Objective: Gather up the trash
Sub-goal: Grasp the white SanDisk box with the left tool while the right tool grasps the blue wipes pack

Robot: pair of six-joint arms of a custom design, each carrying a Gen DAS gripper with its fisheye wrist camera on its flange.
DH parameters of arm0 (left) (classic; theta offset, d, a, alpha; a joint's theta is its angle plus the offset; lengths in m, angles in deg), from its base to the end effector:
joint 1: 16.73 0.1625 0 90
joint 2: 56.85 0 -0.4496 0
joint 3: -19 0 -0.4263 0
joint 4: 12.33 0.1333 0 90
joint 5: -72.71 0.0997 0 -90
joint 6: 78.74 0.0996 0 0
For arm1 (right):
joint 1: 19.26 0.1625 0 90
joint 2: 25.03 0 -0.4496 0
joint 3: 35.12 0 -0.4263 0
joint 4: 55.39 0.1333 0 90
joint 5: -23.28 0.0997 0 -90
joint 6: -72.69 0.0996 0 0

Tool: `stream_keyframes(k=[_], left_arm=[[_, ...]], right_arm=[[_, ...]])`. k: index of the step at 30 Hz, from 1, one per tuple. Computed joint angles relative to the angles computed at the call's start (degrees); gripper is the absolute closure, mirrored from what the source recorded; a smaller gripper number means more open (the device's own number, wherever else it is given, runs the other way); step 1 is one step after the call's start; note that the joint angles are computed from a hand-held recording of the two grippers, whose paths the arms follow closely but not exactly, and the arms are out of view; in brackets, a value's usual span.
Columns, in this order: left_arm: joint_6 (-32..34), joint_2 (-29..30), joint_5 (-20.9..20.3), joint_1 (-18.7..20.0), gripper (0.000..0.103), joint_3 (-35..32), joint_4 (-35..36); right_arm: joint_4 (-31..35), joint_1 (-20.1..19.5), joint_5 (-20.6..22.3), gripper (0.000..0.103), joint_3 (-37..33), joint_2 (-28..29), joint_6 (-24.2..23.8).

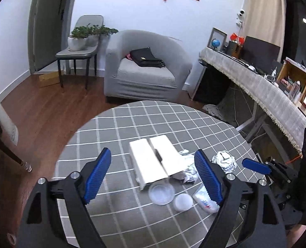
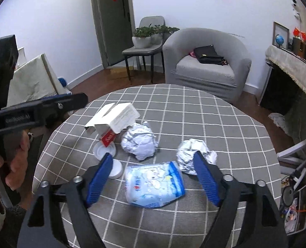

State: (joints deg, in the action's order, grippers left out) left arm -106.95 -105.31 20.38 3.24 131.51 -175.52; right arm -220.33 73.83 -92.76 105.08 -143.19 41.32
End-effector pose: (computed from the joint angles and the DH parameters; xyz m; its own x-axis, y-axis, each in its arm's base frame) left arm -0.4935 -0.3859 0.0537 -0.7573 0.4670 -0.4566 0.6468 0.6331 -0.4252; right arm 0.1064 -0.3092 0.4244 -0.7652 -0.0564 0.6413 -0.5046 0.6711 -0.5431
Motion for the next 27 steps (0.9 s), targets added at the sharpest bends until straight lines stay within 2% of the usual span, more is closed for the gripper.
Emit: stream_keyframes(k=[9,15,17,27], left_arm=[[-0.8,2.8,0.1,0.7,0.017,-1.8,1.6],[-0.6,5.0,0.7,0.9,0.016,-4.4,5.3],[-2.0,5.6,2.0,0.9,0.016,-5.3,7.3],[-9.1,6.2,1.1,2.9,0.016,-7.7,13.6]], right_arm=[[3.0,-3.7,4.9,0.018,0.5,-4.3,-1.5],[4.4,-4.2,5.0,0.018,0.5,-4.5,-2.5],[4.7,-4.5,5.4,0.018,0.5,-4.5,-2.5],[4.7,-4.4,6.0,0.018,-0.3,-2.8,-2.8]])
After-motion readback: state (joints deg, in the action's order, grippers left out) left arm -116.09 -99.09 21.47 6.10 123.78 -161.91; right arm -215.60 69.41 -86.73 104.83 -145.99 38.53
